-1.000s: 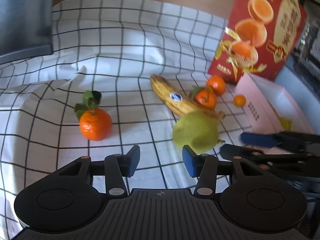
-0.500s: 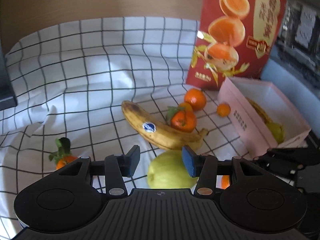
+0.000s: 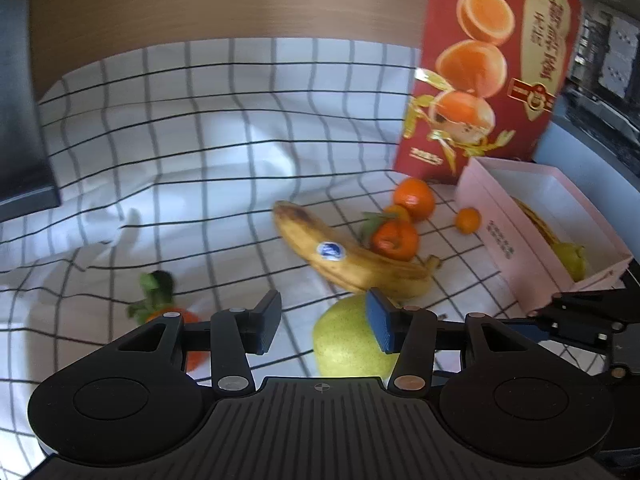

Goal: Organize fruits

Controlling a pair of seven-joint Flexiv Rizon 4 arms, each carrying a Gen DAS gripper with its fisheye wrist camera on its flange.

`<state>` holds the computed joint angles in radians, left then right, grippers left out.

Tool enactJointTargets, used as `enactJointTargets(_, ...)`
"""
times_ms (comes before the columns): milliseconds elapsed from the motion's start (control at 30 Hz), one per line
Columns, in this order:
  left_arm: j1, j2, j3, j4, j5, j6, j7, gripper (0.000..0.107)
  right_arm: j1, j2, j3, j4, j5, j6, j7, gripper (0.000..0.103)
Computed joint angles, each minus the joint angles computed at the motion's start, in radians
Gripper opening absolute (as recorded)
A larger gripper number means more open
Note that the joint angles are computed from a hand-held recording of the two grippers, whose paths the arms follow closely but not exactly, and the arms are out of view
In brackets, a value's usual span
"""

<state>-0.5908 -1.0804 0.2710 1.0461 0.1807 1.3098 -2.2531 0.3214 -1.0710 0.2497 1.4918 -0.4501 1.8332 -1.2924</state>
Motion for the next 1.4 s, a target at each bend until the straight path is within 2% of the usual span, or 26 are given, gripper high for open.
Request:
enactJointTargets(133, -0.005, 0.018, 0.024, 0.036, 0.005, 0.009, -0.039, 0.053, 0.026, -0.001, -0.024, -0.007, 0.009, 0.013, -0.003, 0.051)
enactJointTargets(200, -0.008, 0.022, 0.032, 0.043, 0.009, 0.009, -0.049, 0.053, 0.022, -0.013, -0.010, -0.028, -0.005, 0.001, -0.007, 0.053)
enactJointTargets(300, -0.002, 0.026, 0.026, 0.052, 0.011, 0.017, -0.052, 0.053, -0.001, -0.048, 0.043, -0.080, -0.034, -0.030, -0.014, 0.053)
enactJointTargets(367, -0.016, 0.026, 0.052, 0.050, 0.016, 0.001, -0.071, 0.051, -0.010, -0.071, 0.073, -0.114, -0.047, -0.051, -0.023, 0.055)
enactJointTargets(433, -0.016, 0.031, 0.056, 0.056, 0.023, -0.006, -0.083, 0.047, -0.052, -0.105, 0.159, -0.150, -0.085, -0.088, -0.056, 0.056)
enactJointTargets(467, -0.013, 0.034, 0.054, 0.062, 0.026, -0.004, -0.088, 0.047, -0.055, -0.112, 0.175, -0.161, -0.089, -0.097, -0.072, 0.056)
enactJointTargets(700, -0.007, 0.057, 0.059, 0.120, 0.034, 0.015, -0.140, 0.047, 0.052, -0.109, 0.067, -0.203, -0.066, -0.049, -0.143, 0.056)
enactJointTargets(967, -0.073, 0.121, 0.156, 0.305, 0.021, 0.116, -0.326, 0.047, 0.099, -0.134, 0.025, -0.271, -0.061, -0.090, -0.189, 0.055)
enactJointTargets(1067, -0.108, 0.142, 0.193, 0.377, 0.004, 0.135, -0.380, 0.047, 0.128, -0.141, -0.022, -0.289, -0.030, -0.088, -0.185, 0.055)
enactJointTargets(1233, -0.153, 0.165, 0.219, 0.464, -0.024, 0.144, -0.435, 0.047, 0.106, -0.156, 0.028, -0.316, -0.032, -0.123, -0.214, 0.056)
enactJointTargets(1400, -0.171, 0.181, 0.201, 0.512, -0.041, 0.156, -0.438, 0.046, 0.066, -0.180, 0.130, -0.356, -0.014, -0.152, -0.247, 0.067)
